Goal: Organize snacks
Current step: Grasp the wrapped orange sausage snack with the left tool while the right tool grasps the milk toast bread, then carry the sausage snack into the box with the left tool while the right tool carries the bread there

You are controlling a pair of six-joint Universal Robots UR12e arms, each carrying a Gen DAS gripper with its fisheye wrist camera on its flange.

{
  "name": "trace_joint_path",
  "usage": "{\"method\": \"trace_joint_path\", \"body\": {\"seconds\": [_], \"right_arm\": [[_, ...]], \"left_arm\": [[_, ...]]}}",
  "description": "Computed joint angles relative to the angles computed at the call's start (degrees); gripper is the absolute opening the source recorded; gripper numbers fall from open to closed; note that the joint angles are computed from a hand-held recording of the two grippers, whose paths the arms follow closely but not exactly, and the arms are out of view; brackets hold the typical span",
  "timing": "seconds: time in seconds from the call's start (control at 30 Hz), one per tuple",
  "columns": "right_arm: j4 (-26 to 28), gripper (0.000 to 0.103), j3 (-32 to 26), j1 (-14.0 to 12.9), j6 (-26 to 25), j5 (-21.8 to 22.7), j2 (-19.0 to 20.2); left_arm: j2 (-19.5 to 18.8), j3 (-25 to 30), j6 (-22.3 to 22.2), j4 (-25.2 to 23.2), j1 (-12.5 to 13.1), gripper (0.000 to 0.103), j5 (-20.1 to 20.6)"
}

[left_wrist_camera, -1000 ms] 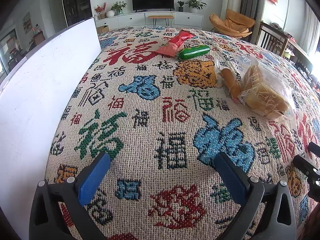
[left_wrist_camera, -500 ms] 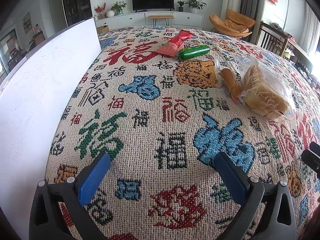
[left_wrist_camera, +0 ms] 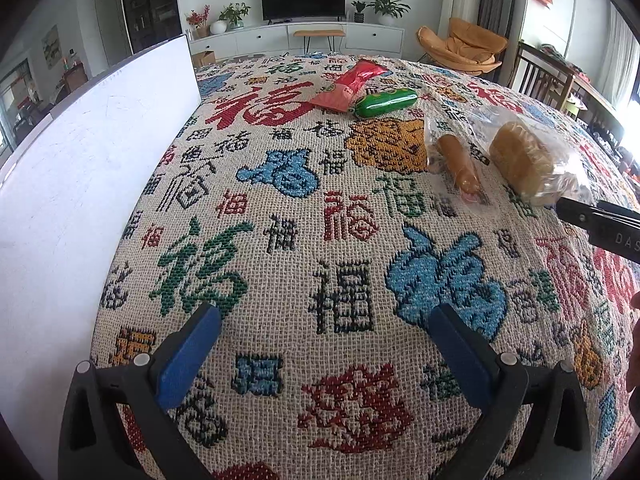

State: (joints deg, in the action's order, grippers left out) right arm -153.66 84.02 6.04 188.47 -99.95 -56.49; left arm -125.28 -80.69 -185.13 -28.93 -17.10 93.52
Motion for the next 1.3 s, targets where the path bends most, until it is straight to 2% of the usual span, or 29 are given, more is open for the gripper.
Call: {"method": "trace_joint_path", "body": {"seconds": [0.07,0.13,0.2,0.23,0.33,0.4,0.43,0.47,0.5,0.53,0.57,0.67,0.9,0.97,1.0,1.1,1.17,1.23,1.27,1.3], "right_arm": [[-0.89,0.088,3.15,-1.23,2.03,-1.46,-1.65],[-1.09,0.088,6.52,-2.24,0.03,0.21,-3.52],[-6.03,0.088,10.91,-2.55,-1.85,1.55,-5.46],[-7.59,0.088,12.42,-2.61,-1.86,1.73,-6.28],[-7.75,0.088,13.04,-2.35,-1.04,1.11,-6.65],[-7.41,0.088,12.74,-2.57,-0.38,1.96,-6.5],[-7.43,0.088,13.35,-3.19,0.0,3.39,-7.01],[-7.66,0.089,13.61,-3.82,0.55,5.04,-7.06],[-8.09,0.089,13.77,-4.07,0.81,5.78,-7.11],[-8.38,0.089,14.0,-4.16,0.8,5.95,-7.16],[-8.25,0.089,13.91,-4.04,0.62,5.56,-7.11],[-8.22,0.089,14.05,-3.85,0.44,5.07,-7.14],[-8.19,0.089,13.98,-3.9,0.51,5.22,-7.12],[-8.16,0.089,13.95,-3.86,0.55,5.18,-7.11],[-8.14,0.089,13.92,-3.85,0.55,5.15,-7.11],[-8.08,0.089,13.86,-3.83,0.54,5.09,-7.09],[-8.09,0.089,13.91,-3.79,0.57,4.92,-7.11],[-8.09,0.089,13.88,-3.78,0.59,4.8,-7.1],[-8.15,0.089,14.01,-3.75,0.67,4.64,-7.19],[-8.21,0.089,14.09,-3.73,0.79,4.49,-7.23]], "left_arm": [[0.21,0.51,-0.47,-1.53,0.25,0.103,-2.42],[0.0,0.91,-1.84,0.84,0.98,0.102,-8.33],[-1.39,3.63,-3.57,1.52,1.31,0.103,-13.09],[-2.88,6.95,-4.34,-1.05,1.06,0.102,-13.8],[-7.81,17.13,-4.58,-10.39,0.05,0.102,-13.48],[-10.82,22.92,-3.03,-16.47,-0.75,0.1,-12.29],[-12.28,25.63,-2.14,-19.32,-1.27,0.091,-10.71],[-13.36,27.4,-1.19,-20.88,-1.95,0.089,-7.86],[-13.74,27.79,0.2,-20.04,-2.61,0.081,-4.69],[-13.88,27.8,2.0,-19.29,-3.02,0.065,-3.25],[-13.56,26.84,3.78,-17.17,-3.29,0.054,-2.44],[-11.56,23.19,3.39,-13.41,-2.49,0.038,-5.72],[-3.45,9.23,0.27,-7.08,1.27,0.027,-16.16],[-0.86,4.84,0.98,-5.05,2.47,0.016,-20.13],[0.22,3.18,1.68,-4.76,2.87,0.006,-21.12],[1.75,0.84,2.64,-6.89,3.85,0.006,-24.45],[2.67,-0.9,1.42,-7.79,4.38,0.009,-26.82],[3.45,-2.85,0.74,-6.51,4.83,0.025,-27.96],[4.09,-4.34,1.03,-5.07,5.14,0.028,-29.6],[4.63,-5.2,1.74,-4.65,5.34,0.043,-30.53]]}}
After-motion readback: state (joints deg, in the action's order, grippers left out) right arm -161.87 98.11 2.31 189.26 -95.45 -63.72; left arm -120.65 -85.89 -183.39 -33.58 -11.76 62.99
